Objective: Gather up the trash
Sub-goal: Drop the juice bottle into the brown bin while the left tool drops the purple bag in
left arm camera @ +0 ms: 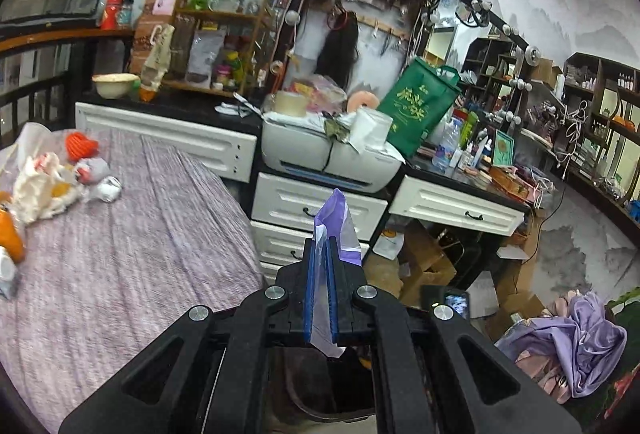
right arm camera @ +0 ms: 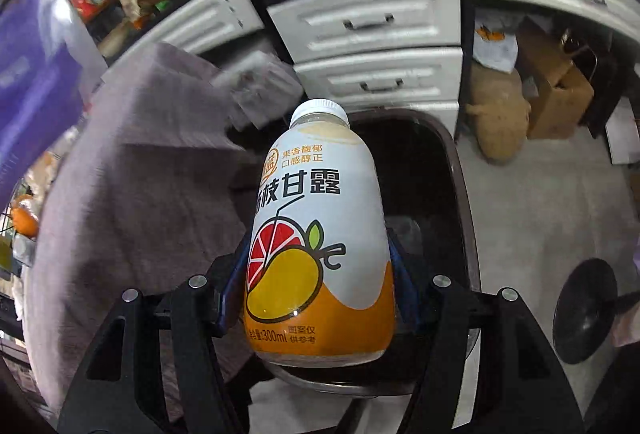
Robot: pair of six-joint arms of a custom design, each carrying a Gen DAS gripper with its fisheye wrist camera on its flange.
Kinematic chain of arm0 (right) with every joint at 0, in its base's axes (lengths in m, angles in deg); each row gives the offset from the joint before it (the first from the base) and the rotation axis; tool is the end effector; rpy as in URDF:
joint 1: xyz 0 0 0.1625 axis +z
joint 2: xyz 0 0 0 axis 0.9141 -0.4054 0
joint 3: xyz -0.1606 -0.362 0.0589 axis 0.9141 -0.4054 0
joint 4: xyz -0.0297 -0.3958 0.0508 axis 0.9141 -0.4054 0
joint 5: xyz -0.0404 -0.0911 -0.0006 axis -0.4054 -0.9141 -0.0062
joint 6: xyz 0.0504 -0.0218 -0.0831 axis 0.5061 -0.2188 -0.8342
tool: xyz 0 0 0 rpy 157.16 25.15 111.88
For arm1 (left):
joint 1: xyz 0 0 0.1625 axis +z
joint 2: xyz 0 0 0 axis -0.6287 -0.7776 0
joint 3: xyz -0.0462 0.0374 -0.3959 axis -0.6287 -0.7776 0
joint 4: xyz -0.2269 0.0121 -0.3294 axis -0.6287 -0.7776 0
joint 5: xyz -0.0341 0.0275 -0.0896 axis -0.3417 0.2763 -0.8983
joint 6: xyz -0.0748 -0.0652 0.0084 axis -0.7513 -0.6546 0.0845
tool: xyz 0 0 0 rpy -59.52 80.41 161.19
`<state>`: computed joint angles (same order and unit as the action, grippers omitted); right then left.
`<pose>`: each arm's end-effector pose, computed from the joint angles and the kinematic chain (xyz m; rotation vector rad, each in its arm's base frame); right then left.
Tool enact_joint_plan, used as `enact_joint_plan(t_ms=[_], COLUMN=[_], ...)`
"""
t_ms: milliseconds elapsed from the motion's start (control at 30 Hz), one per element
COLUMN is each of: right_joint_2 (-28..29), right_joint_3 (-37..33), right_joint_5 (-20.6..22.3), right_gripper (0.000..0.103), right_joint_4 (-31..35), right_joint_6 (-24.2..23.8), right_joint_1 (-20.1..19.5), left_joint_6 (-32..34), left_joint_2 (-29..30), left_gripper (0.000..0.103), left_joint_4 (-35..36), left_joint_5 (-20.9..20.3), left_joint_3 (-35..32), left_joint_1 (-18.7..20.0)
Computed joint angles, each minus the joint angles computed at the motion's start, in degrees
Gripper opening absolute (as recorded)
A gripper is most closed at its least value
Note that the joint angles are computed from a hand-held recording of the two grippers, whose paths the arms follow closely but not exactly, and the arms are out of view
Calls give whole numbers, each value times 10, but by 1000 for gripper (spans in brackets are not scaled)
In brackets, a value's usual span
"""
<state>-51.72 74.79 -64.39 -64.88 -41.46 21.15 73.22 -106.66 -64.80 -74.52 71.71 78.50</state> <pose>0.0485 -0.6974 0.4121 -0.2602 -2.4351 0.8895 -0.5306 -0.6686 0.1545 1.0074 2.6031 -1.0926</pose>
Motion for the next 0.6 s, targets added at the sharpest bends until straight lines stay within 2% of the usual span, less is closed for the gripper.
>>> enact_joint_plan(t_ms=[233,433,600], right_joint_2=[19,36,30], right_joint_3=[14,1,12], right_joint_5=[-8,-11,-5], right_gripper=[62,62,61], right_joint_4=[5,26,6], right_joint_6=[19,27,18], right_joint_1=[-34,-40,-39], left_joint_6=[-13,-16,-17], left_joint_2=[49,78,91], left_gripper=[7,7,7], left_joint_4=[51,90,111], left_joint_5=[8,16,21], left_joint_3=[-56,-85,-94], left_joint_1=[1,5,8])
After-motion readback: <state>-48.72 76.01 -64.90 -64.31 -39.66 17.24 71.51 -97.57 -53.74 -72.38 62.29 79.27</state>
